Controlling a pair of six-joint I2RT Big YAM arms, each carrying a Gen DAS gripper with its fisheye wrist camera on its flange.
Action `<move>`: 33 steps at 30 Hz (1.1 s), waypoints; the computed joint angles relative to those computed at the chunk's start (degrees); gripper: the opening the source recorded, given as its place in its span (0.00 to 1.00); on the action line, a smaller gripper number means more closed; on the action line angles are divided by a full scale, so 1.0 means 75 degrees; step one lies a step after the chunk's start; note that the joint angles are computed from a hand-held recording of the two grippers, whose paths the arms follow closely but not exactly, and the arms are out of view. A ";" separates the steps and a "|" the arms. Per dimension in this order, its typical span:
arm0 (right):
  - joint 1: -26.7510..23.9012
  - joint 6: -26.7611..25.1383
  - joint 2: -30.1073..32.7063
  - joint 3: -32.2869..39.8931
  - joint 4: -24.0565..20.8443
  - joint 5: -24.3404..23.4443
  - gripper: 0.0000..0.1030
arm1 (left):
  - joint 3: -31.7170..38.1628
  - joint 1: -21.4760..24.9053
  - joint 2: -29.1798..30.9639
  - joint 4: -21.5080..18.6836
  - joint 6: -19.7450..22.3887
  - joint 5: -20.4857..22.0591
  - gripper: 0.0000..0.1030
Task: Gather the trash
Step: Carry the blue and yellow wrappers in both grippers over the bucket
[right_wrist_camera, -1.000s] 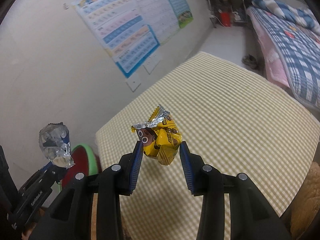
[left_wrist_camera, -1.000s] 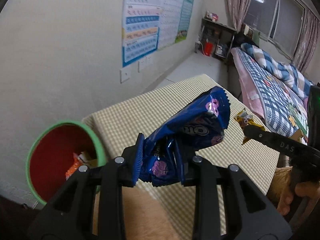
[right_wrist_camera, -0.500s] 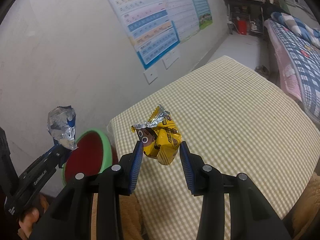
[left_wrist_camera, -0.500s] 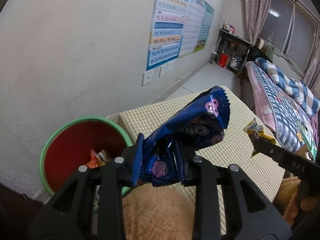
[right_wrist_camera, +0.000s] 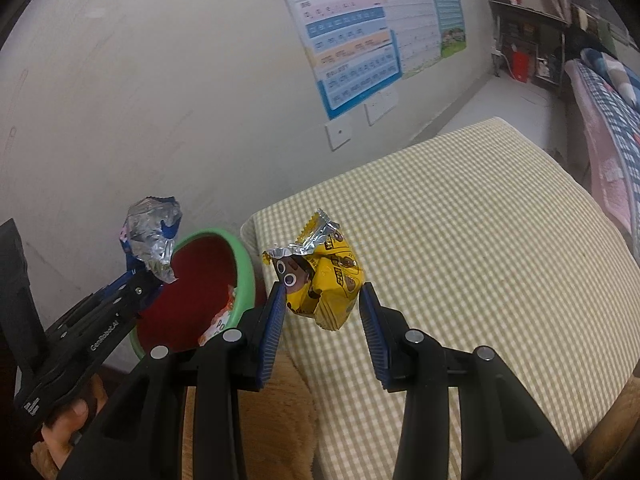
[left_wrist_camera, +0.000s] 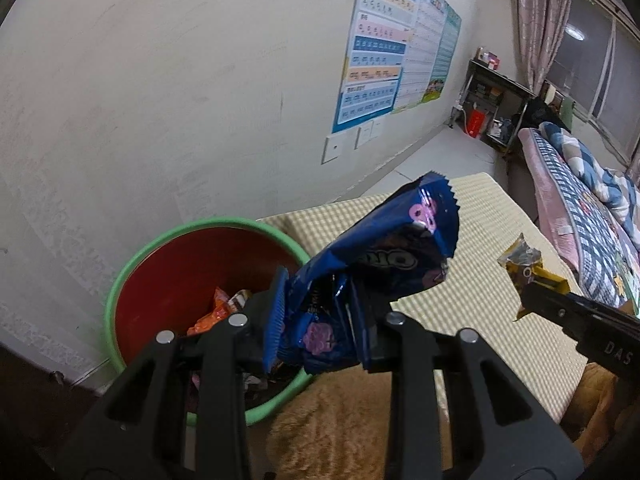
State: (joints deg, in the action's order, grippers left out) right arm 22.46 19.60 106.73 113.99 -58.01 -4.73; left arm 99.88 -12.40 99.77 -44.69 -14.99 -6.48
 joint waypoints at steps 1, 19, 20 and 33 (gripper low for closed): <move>0.0026 -0.0030 0.0026 0.0036 -0.0027 -0.0014 0.37 | -0.0013 0.0024 0.0006 -0.0008 -0.0012 -0.0004 0.28; 0.0391 -0.0574 0.1090 0.1587 -0.0728 -0.0425 0.37 | -0.0116 0.0411 0.0091 -0.0206 -0.0214 -0.0087 0.28; 0.0407 -0.0583 0.1117 0.1620 -0.0743 -0.0441 0.37 | -0.0117 0.0426 0.0103 -0.0221 -0.0224 -0.0094 0.28; 0.0611 -0.0859 0.1647 0.2353 -0.1060 -0.0589 0.37 | -0.0109 0.0609 0.0246 -0.0419 -0.0416 -0.0240 0.28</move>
